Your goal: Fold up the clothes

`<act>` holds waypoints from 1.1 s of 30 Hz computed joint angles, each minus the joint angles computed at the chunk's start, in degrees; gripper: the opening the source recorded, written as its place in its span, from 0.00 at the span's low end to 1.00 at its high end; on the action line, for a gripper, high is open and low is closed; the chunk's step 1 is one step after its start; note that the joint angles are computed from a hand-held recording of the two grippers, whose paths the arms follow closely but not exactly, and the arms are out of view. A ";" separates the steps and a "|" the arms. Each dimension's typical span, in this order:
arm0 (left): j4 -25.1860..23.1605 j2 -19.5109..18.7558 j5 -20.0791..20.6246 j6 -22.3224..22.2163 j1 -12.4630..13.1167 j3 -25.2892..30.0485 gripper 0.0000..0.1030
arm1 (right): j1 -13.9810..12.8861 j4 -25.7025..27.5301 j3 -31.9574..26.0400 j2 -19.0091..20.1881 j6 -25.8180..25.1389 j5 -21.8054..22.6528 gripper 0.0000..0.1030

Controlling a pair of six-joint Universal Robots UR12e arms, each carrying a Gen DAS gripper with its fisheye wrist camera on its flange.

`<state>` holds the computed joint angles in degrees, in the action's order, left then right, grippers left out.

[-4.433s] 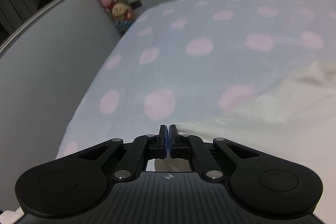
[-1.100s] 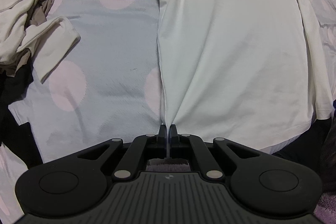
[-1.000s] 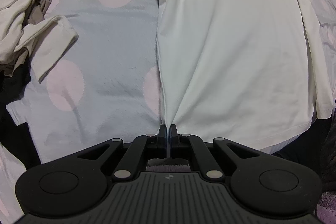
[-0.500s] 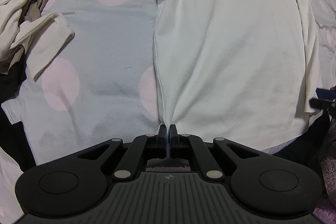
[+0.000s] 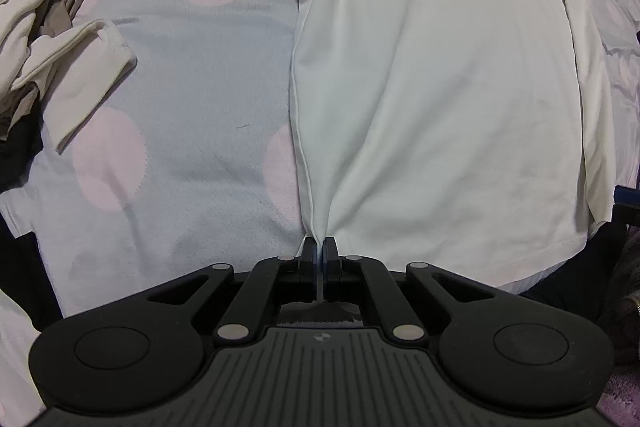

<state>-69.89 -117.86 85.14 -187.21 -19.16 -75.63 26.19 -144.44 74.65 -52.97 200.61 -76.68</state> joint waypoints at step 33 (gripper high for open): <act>3.67 5.04 -4.44 -4.20 3.03 -3.31 0.00 | -1.94 15.51 7.01 -12.00 -2.81 -13.61 0.04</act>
